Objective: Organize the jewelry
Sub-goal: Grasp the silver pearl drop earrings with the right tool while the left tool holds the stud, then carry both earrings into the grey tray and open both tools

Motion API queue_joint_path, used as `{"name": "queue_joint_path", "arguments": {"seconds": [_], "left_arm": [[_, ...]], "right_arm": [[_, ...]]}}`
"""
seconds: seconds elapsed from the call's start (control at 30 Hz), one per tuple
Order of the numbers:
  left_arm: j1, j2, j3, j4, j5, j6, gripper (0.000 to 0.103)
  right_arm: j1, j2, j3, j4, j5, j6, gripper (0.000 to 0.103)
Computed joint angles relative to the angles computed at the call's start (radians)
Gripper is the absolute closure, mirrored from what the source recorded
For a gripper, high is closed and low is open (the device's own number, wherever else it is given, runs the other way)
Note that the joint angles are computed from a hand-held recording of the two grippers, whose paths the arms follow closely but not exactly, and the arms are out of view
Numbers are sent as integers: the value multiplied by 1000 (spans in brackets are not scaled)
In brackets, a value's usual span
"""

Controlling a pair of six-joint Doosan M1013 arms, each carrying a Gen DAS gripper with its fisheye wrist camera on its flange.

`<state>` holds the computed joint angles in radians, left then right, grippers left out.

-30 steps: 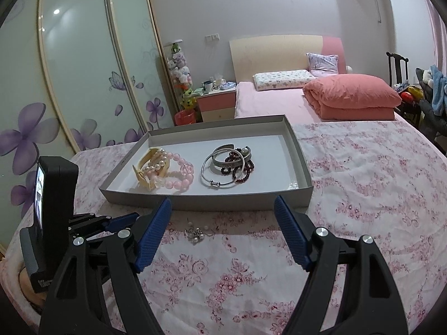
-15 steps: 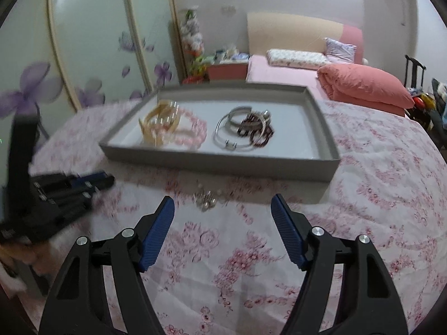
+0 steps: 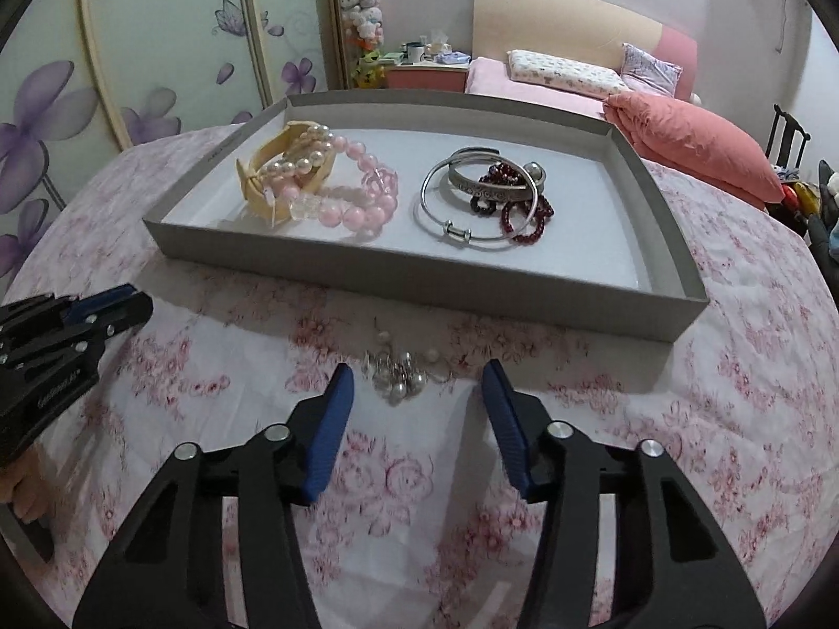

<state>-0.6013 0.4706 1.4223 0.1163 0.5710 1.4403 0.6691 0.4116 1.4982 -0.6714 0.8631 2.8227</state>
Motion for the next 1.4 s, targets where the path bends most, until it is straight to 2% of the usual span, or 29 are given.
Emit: {"name": "queue_joint_path", "arguments": {"seconds": [0.13,0.27,0.3,0.53,0.57,0.6,0.73,1.03,1.4], "left_arm": [[0,0,0,0,0,0,87],[0,0,0,-1,0,0,87],[0,0,0,-2,0,1,87],[1,-3,2,-9,1,3,87],[2,-4,3,-13,1,5,87],[3,-5,4,-20,0,8,87],[9,-10,12,-48,-5,22,87],[10,-35,40,-70,-53,32,87],[4,-78,80,-75,-136,32,87]], "right_arm": [[1,9,-15,-4,5,-5,64],[3,10,-18,-2,-5,-23,87],[4,8,-16,-1,-8,-22,89],[3,-20,26,-2,-53,42,91],[5,-26,35,-14,-60,64,93],[6,-33,44,-28,-66,88,98],[10,-73,96,-113,-112,217,99],[35,-112,136,-258,-120,362,99],[68,-130,141,-420,-91,465,99]]}}
